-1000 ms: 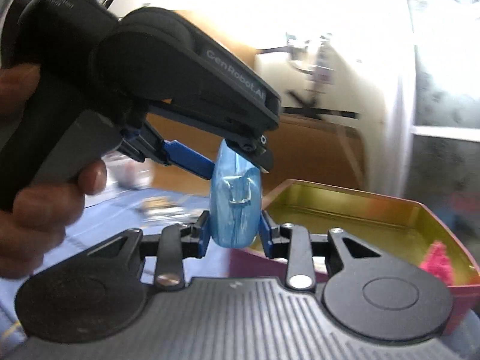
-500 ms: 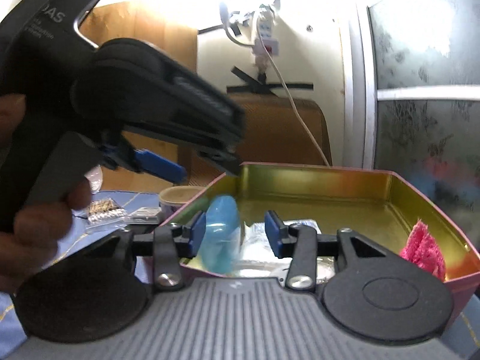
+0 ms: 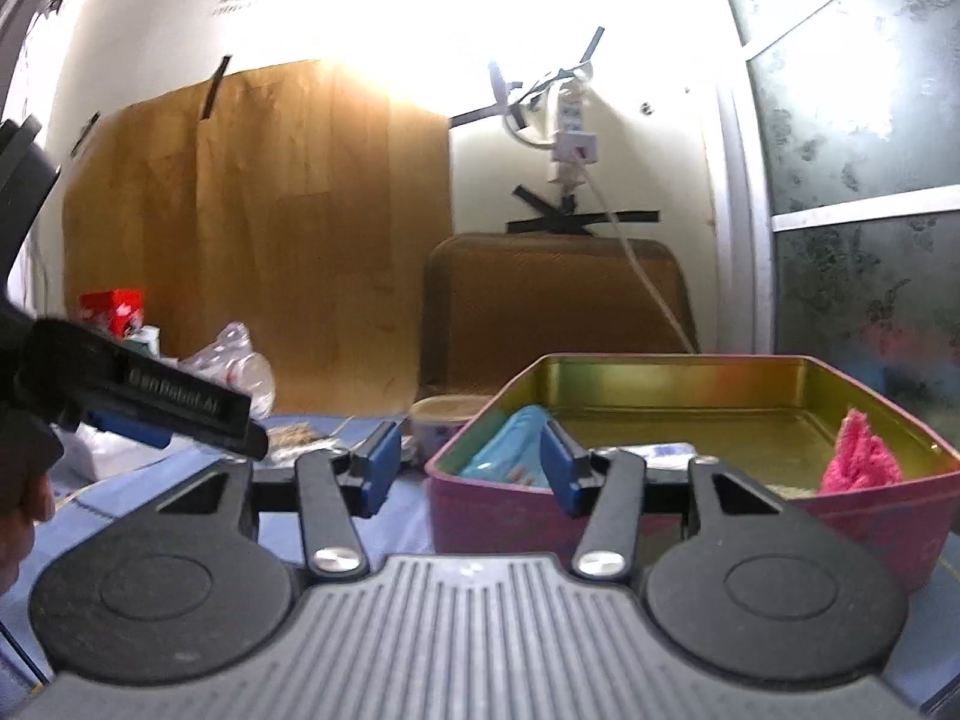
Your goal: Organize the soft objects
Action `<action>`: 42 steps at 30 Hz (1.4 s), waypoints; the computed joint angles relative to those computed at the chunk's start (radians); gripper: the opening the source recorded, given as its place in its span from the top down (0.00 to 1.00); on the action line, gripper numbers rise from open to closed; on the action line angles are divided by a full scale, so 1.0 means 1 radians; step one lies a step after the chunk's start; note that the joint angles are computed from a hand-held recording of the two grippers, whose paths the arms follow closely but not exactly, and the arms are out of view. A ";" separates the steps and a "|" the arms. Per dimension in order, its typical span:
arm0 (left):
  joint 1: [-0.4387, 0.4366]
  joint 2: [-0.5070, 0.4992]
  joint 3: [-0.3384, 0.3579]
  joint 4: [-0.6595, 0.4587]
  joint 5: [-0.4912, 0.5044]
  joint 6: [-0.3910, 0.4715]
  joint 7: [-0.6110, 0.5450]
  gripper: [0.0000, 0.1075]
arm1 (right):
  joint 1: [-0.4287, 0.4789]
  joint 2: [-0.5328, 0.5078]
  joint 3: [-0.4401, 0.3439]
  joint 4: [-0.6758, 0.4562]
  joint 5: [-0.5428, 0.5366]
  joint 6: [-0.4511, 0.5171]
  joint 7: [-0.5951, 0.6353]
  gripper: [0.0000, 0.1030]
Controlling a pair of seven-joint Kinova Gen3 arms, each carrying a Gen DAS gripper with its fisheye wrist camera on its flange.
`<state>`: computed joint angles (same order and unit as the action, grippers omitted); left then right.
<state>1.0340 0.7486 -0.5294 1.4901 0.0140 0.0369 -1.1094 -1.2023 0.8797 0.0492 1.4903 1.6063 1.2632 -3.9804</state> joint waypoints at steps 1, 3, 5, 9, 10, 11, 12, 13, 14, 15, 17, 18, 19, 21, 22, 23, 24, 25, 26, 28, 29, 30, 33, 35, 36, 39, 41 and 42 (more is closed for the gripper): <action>0.009 0.004 -0.017 0.008 0.003 0.002 0.004 0.25 | 0.005 -0.001 -0.004 -0.006 0.004 -0.016 0.009 0.47; 0.018 0.013 -0.037 0.011 0.004 0.009 0.011 0.25 | 0.010 -0.001 -0.010 -0.016 0.006 -0.041 0.024 0.47; 0.018 0.013 -0.043 0.026 0.001 0.004 0.015 0.25 | 0.009 0.002 -0.011 -0.029 0.000 -0.055 0.041 0.47; 0.008 0.013 -0.036 0.039 0.003 -0.007 0.017 0.25 | 0.008 0.001 -0.005 -0.044 -0.024 -0.074 0.052 0.47; 0.008 0.012 -0.035 0.041 0.005 -0.009 0.016 0.25 | 0.008 0.001 -0.003 -0.047 -0.032 -0.075 0.050 0.47; 0.009 0.013 -0.037 0.043 0.008 -0.011 0.014 0.25 | 0.006 0.001 0.001 -0.051 -0.040 -0.072 0.048 0.48; 0.012 0.015 -0.042 0.044 0.011 -0.013 0.012 0.24 | 0.004 0.002 0.005 -0.054 -0.049 -0.067 0.044 0.47; 0.016 0.017 -0.047 0.044 0.013 -0.015 0.010 0.24 | 0.002 0.004 0.008 -0.057 -0.060 -0.059 0.037 0.47; 0.020 0.018 -0.051 0.045 0.015 -0.017 0.007 0.24 | -0.001 0.007 0.012 -0.062 -0.070 -0.051 0.030 0.47; 0.025 0.020 -0.055 0.046 0.018 -0.020 0.003 0.24 | -0.003 0.009 0.015 -0.065 -0.079 -0.046 0.024 0.47; 0.036 0.024 -0.067 0.047 0.024 -0.023 -0.004 0.24 | -0.005 0.010 0.020 -0.070 -0.094 -0.041 0.011 0.47; 0.042 0.026 -0.074 0.048 0.027 -0.025 -0.008 0.22 | -0.004 0.009 0.022 -0.071 -0.099 -0.044 0.007 0.47; 0.045 0.026 -0.077 0.050 0.029 -0.029 -0.013 0.20 | -0.003 0.008 0.022 -0.071 -0.104 -0.049 0.003 0.45; 0.062 0.031 -0.097 0.057 0.041 -0.040 -0.019 0.15 | -0.003 0.008 0.024 -0.076 -0.113 -0.057 -0.001 0.44; 0.074 0.036 -0.112 0.059 0.049 -0.043 -0.023 0.15 | -0.003 0.008 0.025 -0.076 -0.116 -0.061 -0.002 0.44; 0.080 0.038 -0.119 0.059 0.055 -0.044 -0.030 0.15 | -0.003 0.008 0.026 -0.076 -0.117 -0.065 -0.002 0.44; 0.084 0.040 -0.123 0.059 0.060 -0.043 -0.036 0.15 | -0.004 0.008 0.028 -0.077 -0.119 -0.068 -0.002 0.44; 0.086 0.041 -0.126 0.058 0.065 -0.043 -0.041 0.15 | -0.005 0.008 0.029 -0.077 -0.120 -0.070 -0.002 0.44; 0.088 0.042 -0.129 0.057 0.069 -0.042 -0.046 0.14 | -0.005 0.007 0.030 -0.076 -0.122 -0.072 -0.003 0.44; 0.093 0.046 -0.137 0.054 0.076 -0.038 -0.052 0.14 | -0.006 0.004 0.032 -0.073 -0.124 -0.077 -0.007 0.44; 0.094 0.048 -0.140 0.052 0.078 -0.035 -0.055 0.14 | -0.005 0.003 0.032 -0.072 -0.124 -0.079 -0.008 0.44; 0.094 0.049 -0.141 0.052 0.080 -0.034 -0.056 0.13 | -0.005 0.002 0.032 -0.070 -0.124 -0.082 -0.009 0.44; 0.107 0.058 -0.162 0.047 0.087 -0.025 -0.049 0.11 | -0.003 -0.002 0.032 -0.064 -0.123 -0.089 -0.014 0.44; 0.116 0.066 -0.179 0.043 0.087 -0.018 -0.040 0.10 | -0.002 -0.003 0.030 -0.063 -0.123 -0.093 -0.014 0.43; 0.119 0.069 -0.185 0.042 0.085 -0.015 -0.035 0.09 | -0.001 -0.004 0.030 -0.062 -0.121 -0.096 -0.015 0.43; 0.129 0.078 -0.205 0.041 0.079 -0.008 -0.014 0.08 | 0.001 -0.004 0.029 -0.061 -0.118 -0.102 -0.012 0.43; 0.134 0.084 -0.217 0.040 0.074 -0.004 0.002 0.07 | 0.002 -0.005 0.029 -0.061 -0.115 -0.106 -0.009 0.43; 0.132 0.084 -0.219 0.040 0.069 -0.003 0.008 0.07 | 0.003 -0.004 0.028 -0.063 -0.115 -0.108 -0.006 0.43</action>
<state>1.1662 0.8330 -0.7482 1.5298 0.0831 0.0344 -1.1014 -1.1996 0.8758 0.0776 1.4272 1.4912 1.1548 -3.9860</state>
